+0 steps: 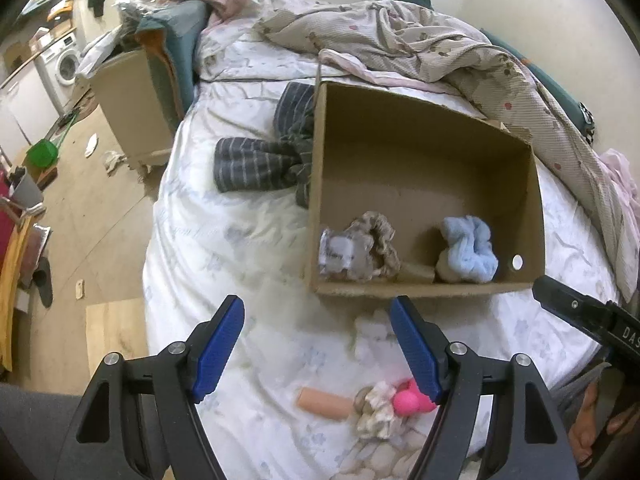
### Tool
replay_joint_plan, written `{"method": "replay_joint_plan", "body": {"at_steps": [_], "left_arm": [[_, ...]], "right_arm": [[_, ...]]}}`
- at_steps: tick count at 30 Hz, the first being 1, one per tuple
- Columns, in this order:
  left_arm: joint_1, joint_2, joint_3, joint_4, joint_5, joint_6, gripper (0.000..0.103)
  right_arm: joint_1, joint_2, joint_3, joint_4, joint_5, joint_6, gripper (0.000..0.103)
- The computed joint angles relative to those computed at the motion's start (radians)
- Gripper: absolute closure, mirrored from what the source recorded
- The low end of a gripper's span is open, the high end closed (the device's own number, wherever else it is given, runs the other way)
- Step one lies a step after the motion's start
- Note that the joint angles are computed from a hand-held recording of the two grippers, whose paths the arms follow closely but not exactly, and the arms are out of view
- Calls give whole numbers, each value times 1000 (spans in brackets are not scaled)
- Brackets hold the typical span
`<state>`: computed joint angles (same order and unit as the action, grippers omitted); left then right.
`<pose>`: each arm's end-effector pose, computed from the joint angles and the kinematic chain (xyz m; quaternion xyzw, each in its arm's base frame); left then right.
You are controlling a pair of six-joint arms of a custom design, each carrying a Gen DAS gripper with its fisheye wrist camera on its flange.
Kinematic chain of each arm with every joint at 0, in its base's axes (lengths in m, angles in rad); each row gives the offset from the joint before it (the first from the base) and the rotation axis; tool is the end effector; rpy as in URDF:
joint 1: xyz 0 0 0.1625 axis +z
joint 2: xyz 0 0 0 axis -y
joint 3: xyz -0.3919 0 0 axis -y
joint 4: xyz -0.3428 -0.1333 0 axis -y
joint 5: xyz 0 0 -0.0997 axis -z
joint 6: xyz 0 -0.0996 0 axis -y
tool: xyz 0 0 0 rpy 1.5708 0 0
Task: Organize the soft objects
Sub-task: 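Grasp the pink rubber toy with the right tool while the left tool grasps the tan piece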
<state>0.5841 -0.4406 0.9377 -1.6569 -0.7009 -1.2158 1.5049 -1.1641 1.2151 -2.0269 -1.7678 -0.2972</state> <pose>-0.4864 -0.5726 0.0674 -0.0161 0.8918 -0.2841 0.3517 0.0722 -0.6336 0.4545 0.0928 -0.9706 0.1795 0.1309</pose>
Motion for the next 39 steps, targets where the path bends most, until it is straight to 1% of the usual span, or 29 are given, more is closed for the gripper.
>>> {"method": "replay_joint_plan", "body": {"at_steps": [5, 7, 10, 14, 17, 22, 24, 26, 29, 30, 34, 35, 38, 39], "left_arm": [[-17, -43, 72, 14, -2, -79, 30], [-18, -61, 105, -2, -17, -104, 30], [-21, -81, 136, 8, -35, -151, 30], [-21, -97, 165, 11, -59, -200, 30], [-23, -100, 172, 17, -70, -209, 30], [-23, -95, 173, 23, -88, -208, 30], [-19, -90, 169, 30, -103, -210, 30], [-13, -92, 172, 35, -117, -217, 30], [-7, -102, 191, 28, -128, -226, 30], [-5, -105, 194, 28, -132, -229, 30], [8, -109, 207, 24, -161, -234, 30], [12, -108, 207, 23, -173, -232, 30], [28, -100, 202, 34, -208, -234, 30], [31, -97, 201, 34, -216, -233, 30]], "right_arm": [[-13, -43, 64, 5, -7, 21, 22], [-14, -59, 93, 1, -18, 17, 22], [-17, -73, 117, 3, -33, 9, 22], [-25, -80, 126, 27, -43, 16, 22], [-27, -72, 120, 67, -49, 26, 22], [-36, -32, 89, 220, -60, 62, 22], [-38, -13, 84, 260, -56, 72, 22], [-34, 1, 89, 271, -66, 67, 23], [-23, 25, 93, 270, -97, 60, 30], [-21, 32, 96, 269, -105, 58, 36], [-7, 54, 103, 266, -137, 47, 46], [-6, 56, 104, 264, -141, 45, 54], [2, 53, 114, 257, -165, 37, 66], [6, 53, 112, 251, -168, 30, 75]]}}
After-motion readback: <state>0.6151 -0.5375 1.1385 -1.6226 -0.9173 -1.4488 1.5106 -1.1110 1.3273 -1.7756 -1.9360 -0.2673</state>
